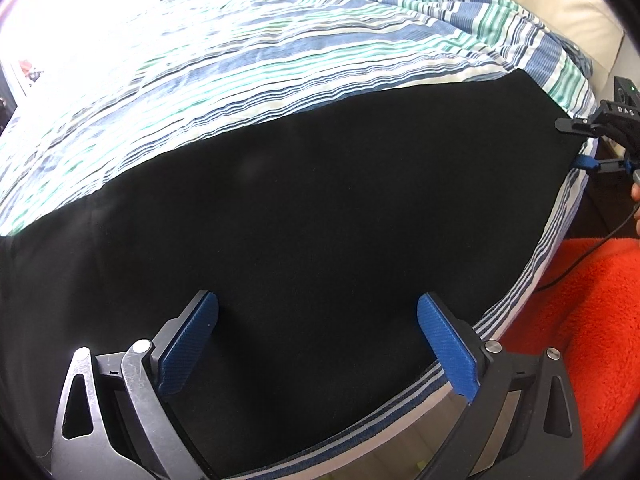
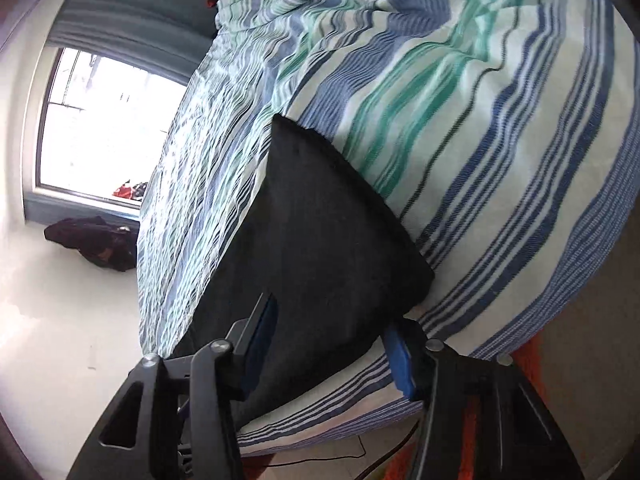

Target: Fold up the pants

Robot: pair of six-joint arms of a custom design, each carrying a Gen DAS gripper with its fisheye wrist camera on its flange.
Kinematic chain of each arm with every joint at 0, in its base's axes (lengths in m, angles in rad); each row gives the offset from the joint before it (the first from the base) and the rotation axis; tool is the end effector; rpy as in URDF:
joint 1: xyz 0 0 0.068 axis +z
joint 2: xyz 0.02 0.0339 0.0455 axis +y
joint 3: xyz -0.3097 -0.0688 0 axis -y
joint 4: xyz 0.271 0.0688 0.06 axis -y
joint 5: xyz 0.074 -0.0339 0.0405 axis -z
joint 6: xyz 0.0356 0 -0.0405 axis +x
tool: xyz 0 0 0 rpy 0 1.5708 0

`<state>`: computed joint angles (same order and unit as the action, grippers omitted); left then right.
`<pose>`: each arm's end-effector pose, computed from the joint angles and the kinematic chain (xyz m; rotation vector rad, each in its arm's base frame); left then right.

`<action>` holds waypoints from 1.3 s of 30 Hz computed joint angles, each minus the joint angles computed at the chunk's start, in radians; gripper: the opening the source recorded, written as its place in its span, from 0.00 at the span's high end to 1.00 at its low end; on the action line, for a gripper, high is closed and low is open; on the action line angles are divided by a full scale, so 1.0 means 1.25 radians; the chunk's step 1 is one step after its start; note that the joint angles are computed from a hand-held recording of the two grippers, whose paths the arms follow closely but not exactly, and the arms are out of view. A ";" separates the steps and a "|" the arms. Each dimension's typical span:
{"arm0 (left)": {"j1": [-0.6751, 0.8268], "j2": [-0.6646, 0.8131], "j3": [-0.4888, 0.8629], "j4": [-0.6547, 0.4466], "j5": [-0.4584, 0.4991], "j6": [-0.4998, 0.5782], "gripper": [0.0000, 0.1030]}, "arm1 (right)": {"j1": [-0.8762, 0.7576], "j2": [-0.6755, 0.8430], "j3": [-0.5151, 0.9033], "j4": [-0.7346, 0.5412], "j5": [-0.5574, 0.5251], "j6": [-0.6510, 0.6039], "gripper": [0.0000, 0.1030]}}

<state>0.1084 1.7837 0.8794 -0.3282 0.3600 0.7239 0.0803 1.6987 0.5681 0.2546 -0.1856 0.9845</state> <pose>0.3351 0.0239 0.1391 0.8906 2.5272 -0.2609 0.2975 0.0305 0.1173 1.0374 2.3331 0.6736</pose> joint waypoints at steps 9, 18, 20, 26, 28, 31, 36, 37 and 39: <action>-0.003 -0.006 -0.005 0.007 -0.001 -0.005 0.03 | 0.000 0.062 0.057 -0.005 0.027 0.003 0.56; -0.003 -0.010 -0.012 0.017 -0.004 0.000 0.03 | 0.053 -0.023 0.016 0.028 0.138 -0.049 0.90; -0.002 -0.008 0.007 -0.018 -0.005 0.003 0.03 | 0.066 -0.050 -0.007 0.053 0.163 -0.052 0.90; 0.079 0.013 0.139 -0.234 0.059 0.036 0.04 | 0.078 -0.069 0.002 -0.001 0.199 -0.059 0.90; 0.140 0.023 0.195 -0.293 0.090 0.052 0.04 | 0.094 -0.077 0.023 -0.046 0.225 -0.066 0.90; 0.246 0.055 0.291 -0.366 0.143 0.075 0.04 | 0.161 -0.131 0.055 -0.091 0.281 -0.058 0.90; 0.409 0.137 0.408 -0.393 0.194 0.071 0.04 | 0.312 -0.123 0.256 -0.203 0.362 -0.107 0.90; 0.432 0.163 0.434 -0.399 0.200 0.054 0.04 | 0.341 -0.100 0.314 -0.230 0.373 -0.123 0.90; 0.465 0.221 0.497 -0.431 0.208 0.009 0.04 | 0.400 -0.036 0.434 -0.277 0.395 -0.148 0.90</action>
